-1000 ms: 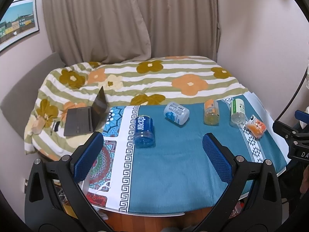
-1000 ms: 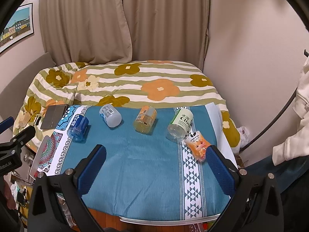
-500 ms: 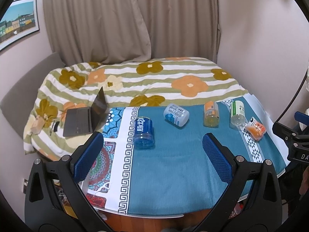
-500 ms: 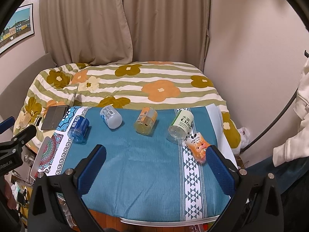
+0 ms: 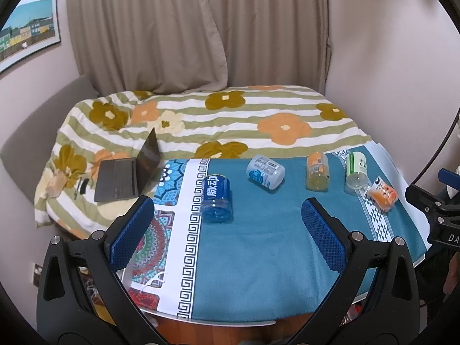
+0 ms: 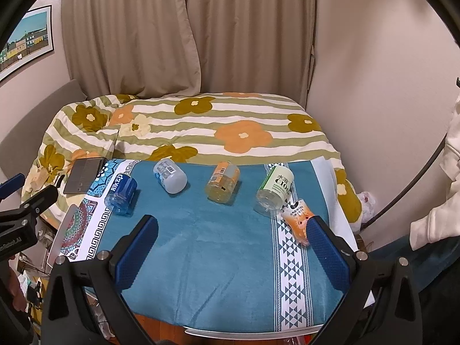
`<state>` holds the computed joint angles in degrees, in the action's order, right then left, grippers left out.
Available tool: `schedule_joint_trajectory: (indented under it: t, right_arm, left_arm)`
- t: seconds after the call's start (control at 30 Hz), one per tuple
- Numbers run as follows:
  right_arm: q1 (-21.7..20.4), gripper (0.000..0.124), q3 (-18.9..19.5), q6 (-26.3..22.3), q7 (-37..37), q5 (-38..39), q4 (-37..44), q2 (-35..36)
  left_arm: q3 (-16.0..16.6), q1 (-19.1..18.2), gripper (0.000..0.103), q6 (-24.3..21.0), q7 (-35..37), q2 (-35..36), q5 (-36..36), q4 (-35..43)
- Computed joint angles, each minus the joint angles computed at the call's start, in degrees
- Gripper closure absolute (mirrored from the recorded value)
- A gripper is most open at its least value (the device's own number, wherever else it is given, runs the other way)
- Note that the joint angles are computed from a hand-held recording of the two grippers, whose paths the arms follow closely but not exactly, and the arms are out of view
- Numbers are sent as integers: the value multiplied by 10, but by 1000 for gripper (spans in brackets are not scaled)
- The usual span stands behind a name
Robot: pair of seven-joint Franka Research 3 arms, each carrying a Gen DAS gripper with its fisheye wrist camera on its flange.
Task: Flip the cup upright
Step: 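Move the right tool toward the white plastic cup lying on its side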
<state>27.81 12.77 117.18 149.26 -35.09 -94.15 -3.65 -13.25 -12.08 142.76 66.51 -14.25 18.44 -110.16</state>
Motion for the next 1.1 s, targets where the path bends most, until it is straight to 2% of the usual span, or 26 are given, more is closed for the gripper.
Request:
schedule_joint_trajectory:
  t: [1.1]
  right_arm:
    - [-22, 21, 4, 61, -16, 8, -43, -26]
  left_arm:
    - [-5, 4, 0, -2, -29, -8, 18, -7]
